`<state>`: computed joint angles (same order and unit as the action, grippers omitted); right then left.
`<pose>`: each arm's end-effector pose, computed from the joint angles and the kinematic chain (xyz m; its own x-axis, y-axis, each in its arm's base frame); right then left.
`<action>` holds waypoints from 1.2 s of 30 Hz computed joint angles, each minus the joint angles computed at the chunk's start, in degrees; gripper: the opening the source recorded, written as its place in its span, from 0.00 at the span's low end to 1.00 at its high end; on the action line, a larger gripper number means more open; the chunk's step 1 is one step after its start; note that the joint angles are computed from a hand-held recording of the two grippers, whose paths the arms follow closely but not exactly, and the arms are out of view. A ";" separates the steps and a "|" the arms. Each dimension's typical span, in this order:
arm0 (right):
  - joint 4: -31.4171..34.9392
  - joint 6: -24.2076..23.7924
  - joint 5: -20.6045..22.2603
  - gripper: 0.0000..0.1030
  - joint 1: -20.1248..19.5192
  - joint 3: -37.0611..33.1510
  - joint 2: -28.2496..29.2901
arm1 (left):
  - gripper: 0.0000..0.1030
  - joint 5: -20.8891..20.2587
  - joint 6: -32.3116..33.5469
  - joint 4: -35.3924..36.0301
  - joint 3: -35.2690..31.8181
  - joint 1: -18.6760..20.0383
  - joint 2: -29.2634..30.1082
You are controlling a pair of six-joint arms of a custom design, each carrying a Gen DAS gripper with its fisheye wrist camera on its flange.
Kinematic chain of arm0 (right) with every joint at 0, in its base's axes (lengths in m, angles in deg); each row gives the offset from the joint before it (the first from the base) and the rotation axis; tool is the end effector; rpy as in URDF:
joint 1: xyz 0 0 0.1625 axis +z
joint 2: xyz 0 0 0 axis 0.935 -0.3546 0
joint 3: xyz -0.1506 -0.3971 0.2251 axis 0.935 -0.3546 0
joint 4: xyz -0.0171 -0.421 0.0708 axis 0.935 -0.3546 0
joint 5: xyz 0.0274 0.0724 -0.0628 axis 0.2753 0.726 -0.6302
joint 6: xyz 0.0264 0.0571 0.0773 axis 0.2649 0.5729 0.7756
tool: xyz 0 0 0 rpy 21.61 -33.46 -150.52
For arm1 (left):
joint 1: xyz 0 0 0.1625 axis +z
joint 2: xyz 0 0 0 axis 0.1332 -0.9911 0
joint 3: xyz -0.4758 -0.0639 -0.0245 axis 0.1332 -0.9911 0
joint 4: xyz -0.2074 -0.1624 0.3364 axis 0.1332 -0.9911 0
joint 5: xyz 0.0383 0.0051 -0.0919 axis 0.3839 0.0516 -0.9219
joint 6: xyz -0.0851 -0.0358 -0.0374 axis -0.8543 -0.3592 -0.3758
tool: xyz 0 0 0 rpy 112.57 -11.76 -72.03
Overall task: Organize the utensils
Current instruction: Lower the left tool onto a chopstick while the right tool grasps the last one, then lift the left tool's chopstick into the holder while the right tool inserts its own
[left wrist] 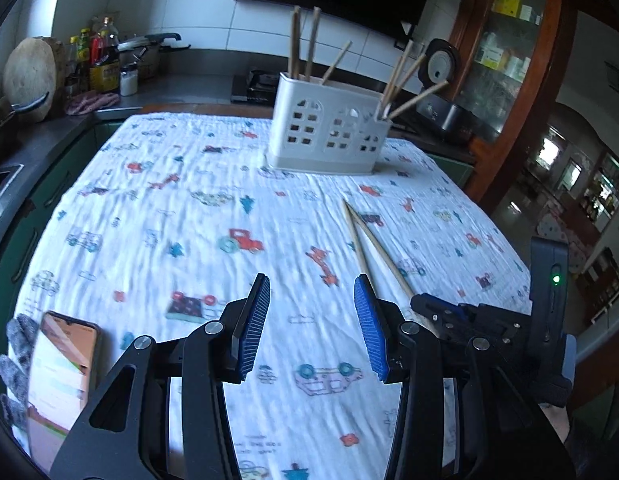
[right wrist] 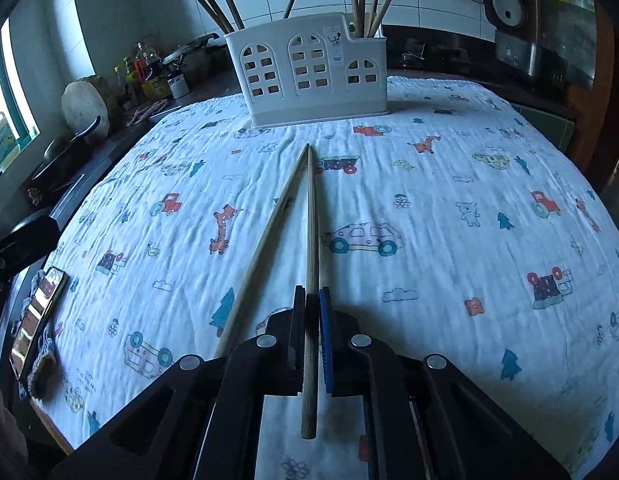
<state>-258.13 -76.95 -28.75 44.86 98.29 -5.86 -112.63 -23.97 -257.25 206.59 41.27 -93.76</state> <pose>0.3187 -0.4942 -0.0120 -0.7227 -0.4594 0.5164 -0.6446 0.7177 -0.2635 -0.0567 -0.3896 0.3048 -0.8587 -0.1167 -0.4990 0.3214 0.6356 -0.7019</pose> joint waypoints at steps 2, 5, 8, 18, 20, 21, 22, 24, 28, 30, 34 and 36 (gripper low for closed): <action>-1.32 -1.93 -0.50 0.07 -0.60 0.84 -0.50 | 0.43 -1.30 -0.02 -1.33 -0.03 0.25 1.88; -2.57 -3.42 0.12 0.07 -1.82 2.28 -1.60 | 0.43 -3.69 -0.17 -3.68 -0.31 1.15 5.29; -2.95 -4.43 1.23 0.06 -3.07 3.32 -2.64 | 0.43 -7.49 -0.28 -5.19 -0.95 2.67 8.34; -3.86 -6.87 2.56 0.07 -4.85 5.10 -4.67 | 0.31 -9.67 0.13 -8.68 -4.15 5.63 16.91; -3.80 -7.11 3.18 0.09 -5.03 5.39 -4.93 | 0.27 -9.88 0.19 -8.50 -5.05 6.32 17.96; -3.86 -7.15 3.32 0.10 -5.07 5.50 -4.99 | 0.25 -9.86 0.34 -8.39 -5.23 6.55 18.21; -3.77 -7.11 3.80 0.10 -5.17 5.71 -5.18 | 0.23 -9.37 0.20 -8.13 -5.55 6.66 18.79; -4.13 -7.22 4.13 0.11 -5.20 6.16 -5.45 | 0.21 -8.70 -0.12 -7.98 -5.77 6.77 19.49; -4.39 -7.37 5.00 0.14 -5.34 7.26 -6.07 | 0.20 -7.42 -0.36 -8.26 -5.93 6.66 20.50; -4.50 -7.50 4.85 0.14 -5.38 7.41 -6.04 | 0.20 -6.14 -0.26 -7.89 -5.99 6.18 20.97; -4.89 -8.03 4.75 0.16 -5.51 7.52 -5.61 | 0.11 -2.54 -1.24 -5.85 -6.17 5.07 21.62; -5.25 -8.34 4.28 0.16 -5.28 7.34 -5.24 | 0.08 -3.49 -1.44 -5.54 -6.37 5.40 21.14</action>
